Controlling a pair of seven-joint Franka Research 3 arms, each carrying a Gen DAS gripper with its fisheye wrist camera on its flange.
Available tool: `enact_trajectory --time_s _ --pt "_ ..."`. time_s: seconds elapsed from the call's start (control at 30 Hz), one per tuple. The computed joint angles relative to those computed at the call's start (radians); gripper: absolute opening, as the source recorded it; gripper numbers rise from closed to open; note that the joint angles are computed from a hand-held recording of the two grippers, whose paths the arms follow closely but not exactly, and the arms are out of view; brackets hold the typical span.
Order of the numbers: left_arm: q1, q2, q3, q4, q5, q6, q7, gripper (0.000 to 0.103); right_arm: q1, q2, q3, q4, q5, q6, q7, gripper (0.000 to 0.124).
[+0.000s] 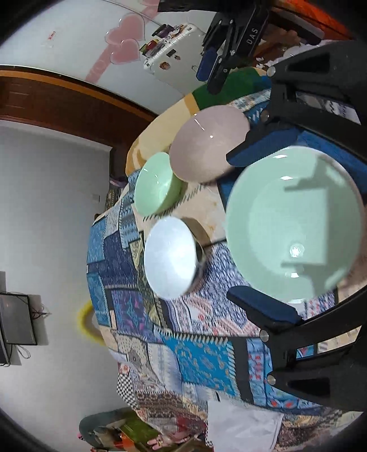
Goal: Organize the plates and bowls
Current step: 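Reach the left gripper to the pink bowl rim and close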
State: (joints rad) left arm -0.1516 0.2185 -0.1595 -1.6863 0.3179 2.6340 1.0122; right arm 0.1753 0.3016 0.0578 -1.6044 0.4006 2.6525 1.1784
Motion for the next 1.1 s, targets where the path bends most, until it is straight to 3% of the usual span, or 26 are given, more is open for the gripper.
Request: enact_trajectory --time_s 0.5,0.63,0.83,0.9,1.1 --pt "-0.018 0.329 -0.033 0.382 -0.132 -0.173 0.108 0.088 -0.027 0.149 -0.007 0.142 -0.016 -0.098 0.063 0.062" --pt "-0.031 0.402 -0.034 0.476 -0.158 -0.212 0.138 0.085 -0.039 0.170 -0.002 0.164 -0.005 -0.113 0.059 0.048" --pt "-0.061 0.512 -0.032 0.638 -0.175 -0.293 0.180 0.060 -0.062 0.192 0.012 0.187 0.038 -0.144 0.053 0.028" --pt "-0.068 0.537 -0.032 0.673 -0.181 -0.311 0.194 0.046 -0.066 0.194 0.015 0.187 0.050 -0.151 0.050 0.024" --pt "-0.079 0.617 -0.037 0.796 -0.216 -0.385 0.235 0.023 -0.080 0.194 0.028 0.183 0.096 -0.168 0.023 0.013"
